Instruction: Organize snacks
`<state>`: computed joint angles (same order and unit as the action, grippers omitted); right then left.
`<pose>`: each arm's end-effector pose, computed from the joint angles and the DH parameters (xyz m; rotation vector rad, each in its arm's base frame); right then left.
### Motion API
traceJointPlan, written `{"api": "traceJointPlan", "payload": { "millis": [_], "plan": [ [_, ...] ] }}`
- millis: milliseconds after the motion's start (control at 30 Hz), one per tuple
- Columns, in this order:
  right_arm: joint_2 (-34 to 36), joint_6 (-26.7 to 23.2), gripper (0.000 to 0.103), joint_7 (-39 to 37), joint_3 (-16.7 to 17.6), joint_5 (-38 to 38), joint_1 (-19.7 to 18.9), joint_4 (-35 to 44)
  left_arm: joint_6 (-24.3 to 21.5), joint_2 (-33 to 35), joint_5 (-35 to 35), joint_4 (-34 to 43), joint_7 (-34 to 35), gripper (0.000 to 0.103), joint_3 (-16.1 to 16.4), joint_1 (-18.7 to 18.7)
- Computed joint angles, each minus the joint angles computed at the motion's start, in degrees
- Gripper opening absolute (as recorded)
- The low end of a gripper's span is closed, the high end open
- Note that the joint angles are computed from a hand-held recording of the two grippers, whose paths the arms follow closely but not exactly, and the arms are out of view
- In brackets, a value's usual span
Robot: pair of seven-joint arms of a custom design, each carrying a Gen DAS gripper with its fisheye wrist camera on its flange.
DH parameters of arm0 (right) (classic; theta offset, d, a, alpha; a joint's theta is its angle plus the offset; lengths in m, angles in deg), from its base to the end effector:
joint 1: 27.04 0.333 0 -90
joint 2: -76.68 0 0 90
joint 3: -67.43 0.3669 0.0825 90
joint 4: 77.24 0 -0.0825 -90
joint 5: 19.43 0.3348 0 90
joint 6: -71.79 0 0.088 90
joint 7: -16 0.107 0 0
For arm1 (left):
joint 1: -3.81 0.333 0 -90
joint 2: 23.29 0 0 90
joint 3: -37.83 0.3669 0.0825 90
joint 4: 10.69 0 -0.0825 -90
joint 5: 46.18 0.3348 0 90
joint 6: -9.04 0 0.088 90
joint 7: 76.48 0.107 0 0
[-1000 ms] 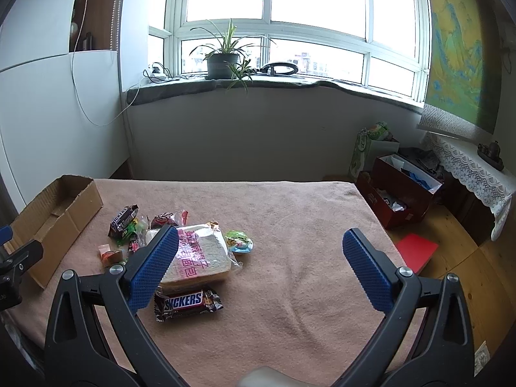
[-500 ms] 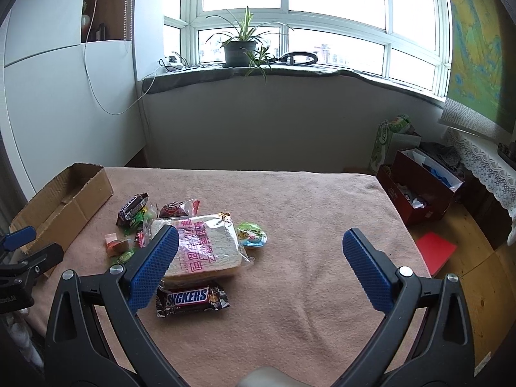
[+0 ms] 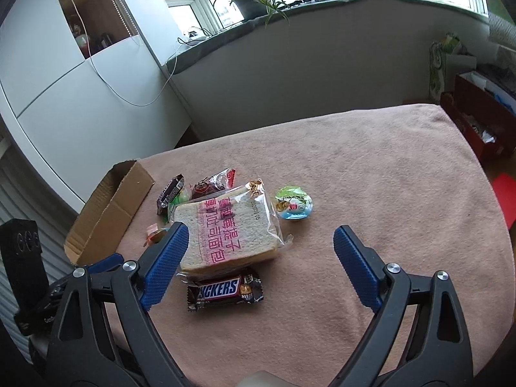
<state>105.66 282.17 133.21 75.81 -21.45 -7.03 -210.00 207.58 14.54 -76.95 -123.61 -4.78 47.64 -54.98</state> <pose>0.5052 0.2675 0.3202 -1.6305 1.6161 -0.2365 0.4572 -0.4661 0.3166 -1.8856 1.9470 -1.1774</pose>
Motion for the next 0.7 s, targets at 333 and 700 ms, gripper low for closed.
{"api": "traceJointPlan", "payload": {
  "millis": [333,700],
  "plan": [
    [9.10,-7.20,0.081,10.68,14.76,-19.06,-17.81,9.54,-6.88,4.28,7.67,8.64,-5.03,0.058,-0.94,2.88],
    [12.47,-11.94,0.071,9.03,20.51,-21.47,-22.31,12.92,-8.20,6.55,17.19,12.22,-10.71,0.044,-3.85,6.80]
  ]
}}
